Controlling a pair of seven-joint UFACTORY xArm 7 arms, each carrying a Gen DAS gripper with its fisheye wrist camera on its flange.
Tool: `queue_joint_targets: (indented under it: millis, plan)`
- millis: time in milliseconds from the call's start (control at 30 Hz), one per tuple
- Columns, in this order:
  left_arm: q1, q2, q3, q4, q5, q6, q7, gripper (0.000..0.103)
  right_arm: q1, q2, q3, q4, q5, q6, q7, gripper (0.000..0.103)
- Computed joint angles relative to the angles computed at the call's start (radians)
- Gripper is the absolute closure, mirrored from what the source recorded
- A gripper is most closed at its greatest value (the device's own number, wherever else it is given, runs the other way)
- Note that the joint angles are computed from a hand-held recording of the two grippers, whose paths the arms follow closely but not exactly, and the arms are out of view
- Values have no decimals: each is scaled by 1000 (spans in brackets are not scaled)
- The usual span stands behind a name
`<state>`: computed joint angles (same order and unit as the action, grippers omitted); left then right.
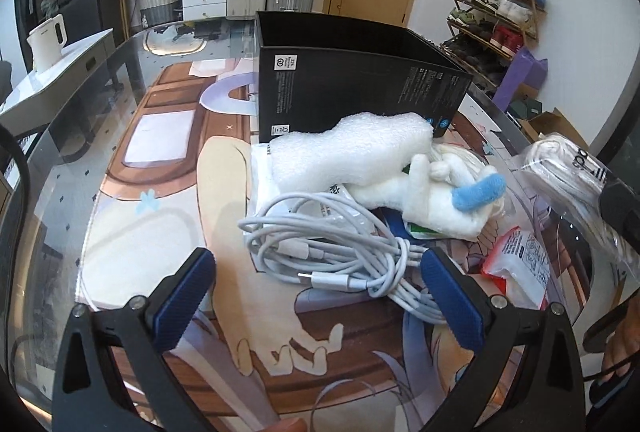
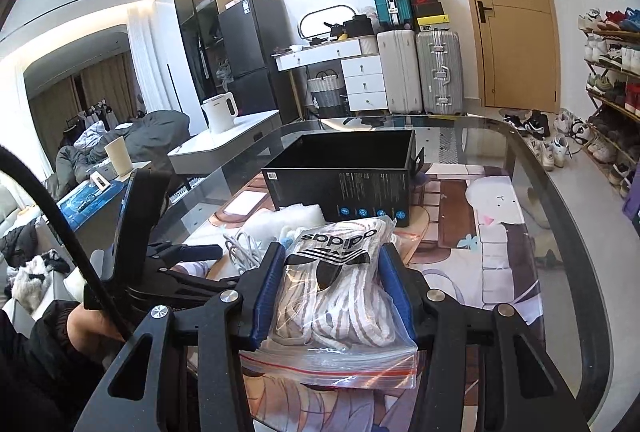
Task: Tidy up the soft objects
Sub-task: 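Close the left tool on the coiled white cables while the right tool holds the bag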
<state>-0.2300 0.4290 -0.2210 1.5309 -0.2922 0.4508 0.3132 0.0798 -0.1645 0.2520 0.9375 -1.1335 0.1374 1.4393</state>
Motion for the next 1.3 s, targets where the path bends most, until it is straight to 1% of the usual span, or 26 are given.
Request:
queue_joint_targets:
  millis: [33,133,233,333,367,400,433,533,600,633,733,867,1300]
  plan:
    - [-7,-2,9,-1,16,5,-4,0,1,0,-1,-1,2,-1,0,54]
    - [15,-7,-8,-7,-8,13,31,0,3,0,-2,-1,8,-1,-6,54]
    - [16,0,-8,5,-13,19,43,0,2,1,-2,-3,13,-2,-8,54]
    - [31,-2,-30,-8,-40,0,99,4,1,7,-4,-5,15,-6,-12,54]
    - [50,-3,-51,-9,-72,3,135,9,1,7,-4,-4,13,-7,-11,54]
    - [57,-5,-59,-12,-92,1,158,17,1,11,-5,-2,15,-8,-13,54]
    - [66,-8,-69,-16,-116,-2,184,21,3,10,-5,-3,17,-8,-13,54]
    - [85,-17,-84,-29,-181,-5,241,27,5,12,-6,-4,17,-9,-14,54]
    - [113,-23,-103,-34,-253,7,292,31,4,14,-7,-3,14,-13,-11,54]
    - [115,-26,-100,-36,-271,15,304,31,3,16,-6,-1,7,-13,-4,54]
    - [111,-43,-91,-58,-308,5,351,31,7,16,-10,-1,10,-14,-7,54]
    - [106,-61,-80,-74,-343,12,387,32,4,18,-9,1,-3,-16,3,54]
    - [111,-105,-54,-95,-439,-11,452,32,22,32,-24,23,-59,-4,55,54]
